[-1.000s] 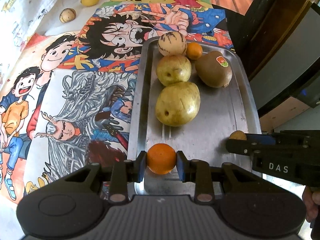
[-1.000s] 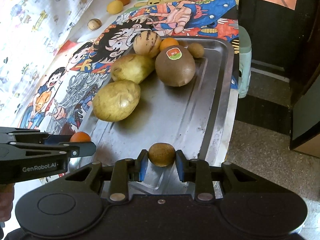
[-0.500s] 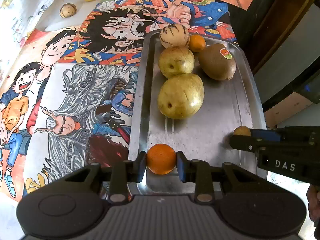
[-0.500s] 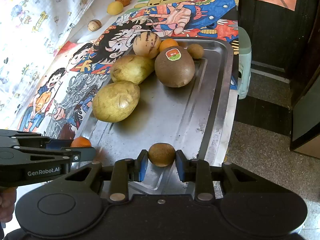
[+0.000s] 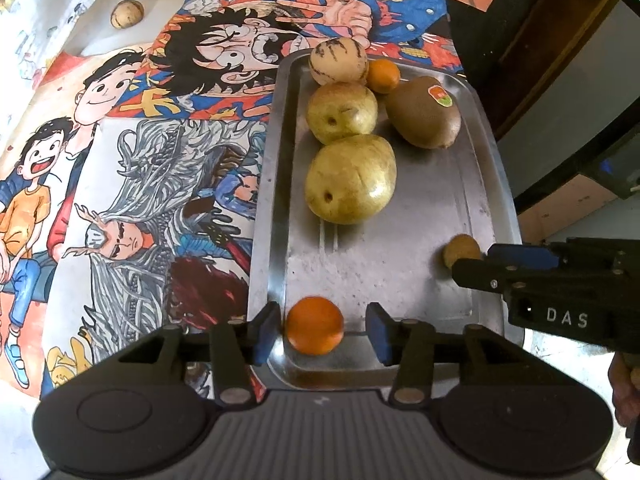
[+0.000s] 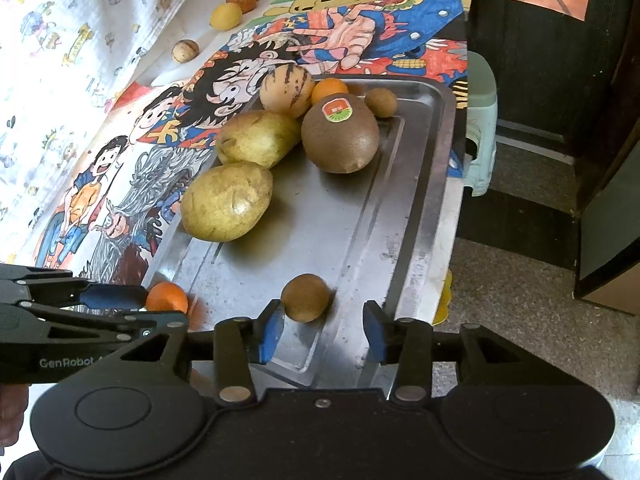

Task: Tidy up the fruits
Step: 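Open the right gripper over the tray while the left gripper releases the orange onto it, then lift both tools away from the grey tray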

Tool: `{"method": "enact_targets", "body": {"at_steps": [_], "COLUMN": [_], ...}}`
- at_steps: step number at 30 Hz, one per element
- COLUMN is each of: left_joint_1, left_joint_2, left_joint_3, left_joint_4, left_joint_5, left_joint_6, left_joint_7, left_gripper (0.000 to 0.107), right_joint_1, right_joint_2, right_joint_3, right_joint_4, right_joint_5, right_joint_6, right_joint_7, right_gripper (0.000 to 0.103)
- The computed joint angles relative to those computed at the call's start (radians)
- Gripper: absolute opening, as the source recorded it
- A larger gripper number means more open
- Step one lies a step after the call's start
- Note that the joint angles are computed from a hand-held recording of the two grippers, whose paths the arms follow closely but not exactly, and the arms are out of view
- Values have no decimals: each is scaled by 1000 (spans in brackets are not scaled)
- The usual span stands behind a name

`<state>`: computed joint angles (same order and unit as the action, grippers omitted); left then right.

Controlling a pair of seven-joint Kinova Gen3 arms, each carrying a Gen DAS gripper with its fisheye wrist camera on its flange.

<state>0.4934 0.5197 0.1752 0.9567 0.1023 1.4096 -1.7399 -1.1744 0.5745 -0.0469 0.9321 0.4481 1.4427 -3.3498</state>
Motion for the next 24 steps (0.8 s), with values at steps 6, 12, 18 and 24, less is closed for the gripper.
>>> {"method": "enact_targets", "body": {"at_steps": [6,12,18,24], "left_joint_1": [8,1,8,12], "left_joint_2": [-12,-24,-17,-33], "left_joint_3": [-9,-11,-18,-28], "left_joint_4": [-5,-8,-37,-18], "left_joint_5": [-22,-36,-63,-98], "left_joint_6": [20,54,138,163], "left_joint_7": [1,-4,-9,-19], "left_gripper": [62,75,96,102], "right_joint_1": [-20,-9,14,52], "right_joint_2": [-10,-18,-30,-30], "right_joint_3": [-1,-17,-38,-57], "right_joint_4": [-14,-32,-38,-46], "right_joint_5": [16,-27,-104,-197], "right_joint_6": [33,38,-5,-33], "right_joint_7": [6,-1,-29,-21], "right_gripper": [58,82,97,102]}}
